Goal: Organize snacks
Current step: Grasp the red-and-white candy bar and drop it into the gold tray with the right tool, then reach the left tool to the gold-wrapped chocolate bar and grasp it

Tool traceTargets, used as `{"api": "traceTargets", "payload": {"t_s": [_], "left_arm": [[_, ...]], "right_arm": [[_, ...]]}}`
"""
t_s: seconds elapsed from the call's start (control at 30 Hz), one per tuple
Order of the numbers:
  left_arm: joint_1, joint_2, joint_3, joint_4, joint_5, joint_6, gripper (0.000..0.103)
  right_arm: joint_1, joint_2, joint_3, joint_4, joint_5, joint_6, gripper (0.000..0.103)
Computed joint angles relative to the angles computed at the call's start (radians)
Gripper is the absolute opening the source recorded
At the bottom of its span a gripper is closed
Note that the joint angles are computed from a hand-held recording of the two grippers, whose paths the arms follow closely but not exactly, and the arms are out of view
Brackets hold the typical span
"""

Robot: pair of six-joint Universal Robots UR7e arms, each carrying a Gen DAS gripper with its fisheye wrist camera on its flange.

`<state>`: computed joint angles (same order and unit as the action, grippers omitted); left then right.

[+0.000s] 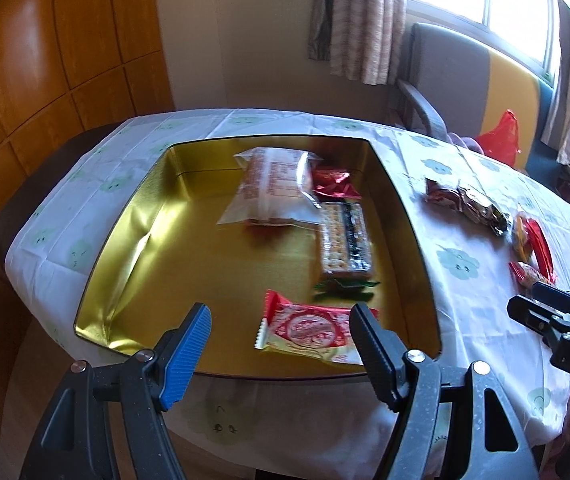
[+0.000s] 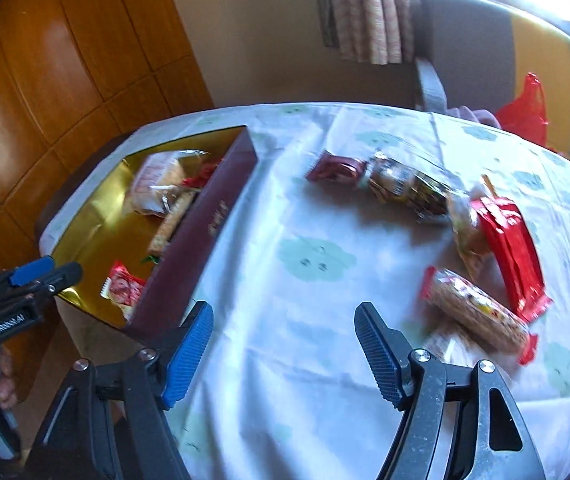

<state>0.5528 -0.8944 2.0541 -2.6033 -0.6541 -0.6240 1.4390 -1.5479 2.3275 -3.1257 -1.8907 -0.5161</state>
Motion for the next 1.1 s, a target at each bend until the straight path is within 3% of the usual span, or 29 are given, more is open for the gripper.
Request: {"api": "traceTargets", "payload": {"t_s": [0.37, 0.97, 1.1], "left_arm": [[-0.026, 0.051, -0.031, -0.065, -0.055, 0.138, 0.07], [-0.04, 0.154, -0.169, -0.041, -0.186, 0.28, 0.067], [-0.039, 0.189, -0.216, -0.019, -0.213, 0.314, 0.062]], "right_arm": [[0.027, 0.034, 0.017, -0.23, -0.21, -0.041, 0.077], [-0.023, -0.023, 0.041, -0.274, -0.197, -0.073, 0.081], [-0.044, -0.041, 0.044, -0.272, -0.184, -0.071, 0.082]]}}
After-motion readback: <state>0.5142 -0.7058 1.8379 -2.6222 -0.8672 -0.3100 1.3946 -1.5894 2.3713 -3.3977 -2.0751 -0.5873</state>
